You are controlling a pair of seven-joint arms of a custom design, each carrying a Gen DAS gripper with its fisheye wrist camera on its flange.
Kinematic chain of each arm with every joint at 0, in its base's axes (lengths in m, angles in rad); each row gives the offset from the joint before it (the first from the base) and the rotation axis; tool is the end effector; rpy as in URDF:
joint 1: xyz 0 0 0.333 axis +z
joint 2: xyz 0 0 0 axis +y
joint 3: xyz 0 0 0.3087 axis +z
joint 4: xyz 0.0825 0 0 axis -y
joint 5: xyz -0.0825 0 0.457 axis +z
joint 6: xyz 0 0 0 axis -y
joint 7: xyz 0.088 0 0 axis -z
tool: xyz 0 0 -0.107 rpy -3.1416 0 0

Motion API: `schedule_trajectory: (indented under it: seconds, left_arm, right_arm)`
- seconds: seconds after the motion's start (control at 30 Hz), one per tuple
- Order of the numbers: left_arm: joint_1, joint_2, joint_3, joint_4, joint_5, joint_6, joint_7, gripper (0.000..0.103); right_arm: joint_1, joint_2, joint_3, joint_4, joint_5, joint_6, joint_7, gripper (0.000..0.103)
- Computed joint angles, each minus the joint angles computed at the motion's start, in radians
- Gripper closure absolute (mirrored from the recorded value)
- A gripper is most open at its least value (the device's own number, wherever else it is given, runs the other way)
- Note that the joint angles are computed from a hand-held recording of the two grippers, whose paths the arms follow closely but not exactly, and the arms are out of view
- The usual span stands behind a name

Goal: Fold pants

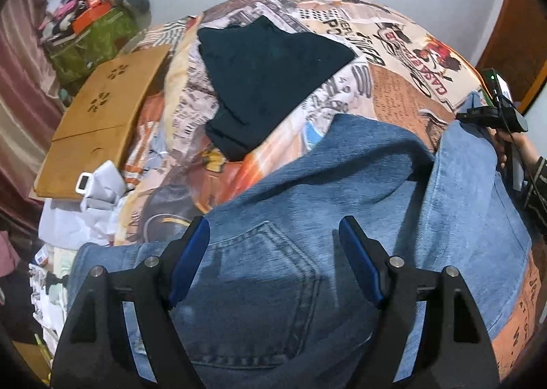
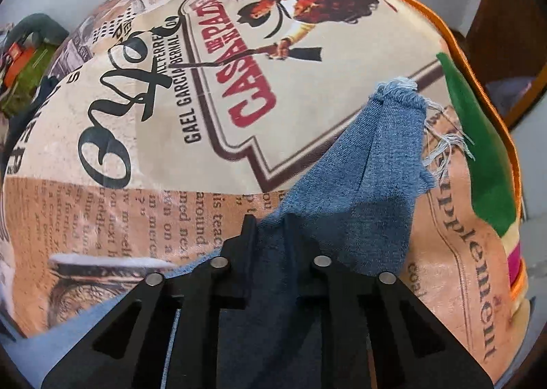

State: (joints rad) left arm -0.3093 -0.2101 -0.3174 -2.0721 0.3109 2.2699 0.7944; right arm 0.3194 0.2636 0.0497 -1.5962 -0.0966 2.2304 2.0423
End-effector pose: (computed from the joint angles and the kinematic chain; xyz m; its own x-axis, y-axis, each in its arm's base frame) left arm 0.4880 -0.3549 0.5317 -0.0077 -0.9999 -0.0110 -0.8698 0.0121 -0.4933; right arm 0.6947 0.2620 0.4908 -0.0442 -0.9947 -0.0928 -0.9310 0.0747 -0.3573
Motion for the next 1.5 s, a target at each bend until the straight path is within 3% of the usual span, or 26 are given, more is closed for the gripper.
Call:
schedule_trajectory:
  seconds: [0.13,0.3,0.63,0.73,0.87,0.93,1.0,1.07,1.23,1.5]
  left_arm:
    - [-0.018,0.042,0.006,0.031,-0.062,-0.010,0.053,0.025]
    - [-0.037,0.066,-0.003,0.064,-0.081,-0.032,0.075,0.025]
    - [-0.081,0.067,-0.020,0.100,-0.125,-0.053,0.079,0.025]
    - [-0.096,0.050,-0.022,0.083,-0.157,-0.037,0.090,0.025]
    - [-0.109,0.052,-0.034,0.086,-0.156,-0.046,0.081,0.025]
    - [-0.115,0.056,-0.038,0.087,-0.153,-0.041,0.074,0.025]
    - [-0.117,0.063,-0.043,0.096,-0.132,-0.045,0.055,0.025]
    - [-0.120,0.061,-0.045,0.096,-0.119,-0.041,0.036,0.025]
    - [-0.103,-0.023,-0.052,0.047,-0.039,-0.043,-0.061,0.025]
    - [0.004,-0.326,-0.037,-0.159,0.052,-0.140,-0.208,0.018]
  right_arm:
    - [0.000,-0.048,0.002,-0.040,-0.008,0.011,-0.017,0.100]
    - [-0.018,-0.174,0.002,-0.144,-0.012,0.070,-0.059,0.101]
    - [-0.074,-0.639,-0.010,-0.519,0.093,0.170,-0.173,0.101]
    - [-0.093,-0.775,-0.010,-0.624,0.092,0.096,-0.194,0.101]
    - [-0.151,-0.875,0.037,-0.671,-0.003,-0.026,-0.172,0.100]
    - [-0.149,-0.914,0.035,-0.685,-0.013,-0.038,-0.188,0.096]
    - [-0.127,-0.917,0.026,-0.673,0.016,-0.026,-0.209,0.085]
    - [-0.107,-0.904,0.022,-0.666,0.047,0.007,-0.227,0.066]
    - [-0.013,-0.793,0.034,-0.595,0.140,0.079,-0.313,0.063]
    - [0.139,-0.522,0.064,-0.382,0.332,0.159,-0.507,0.057]
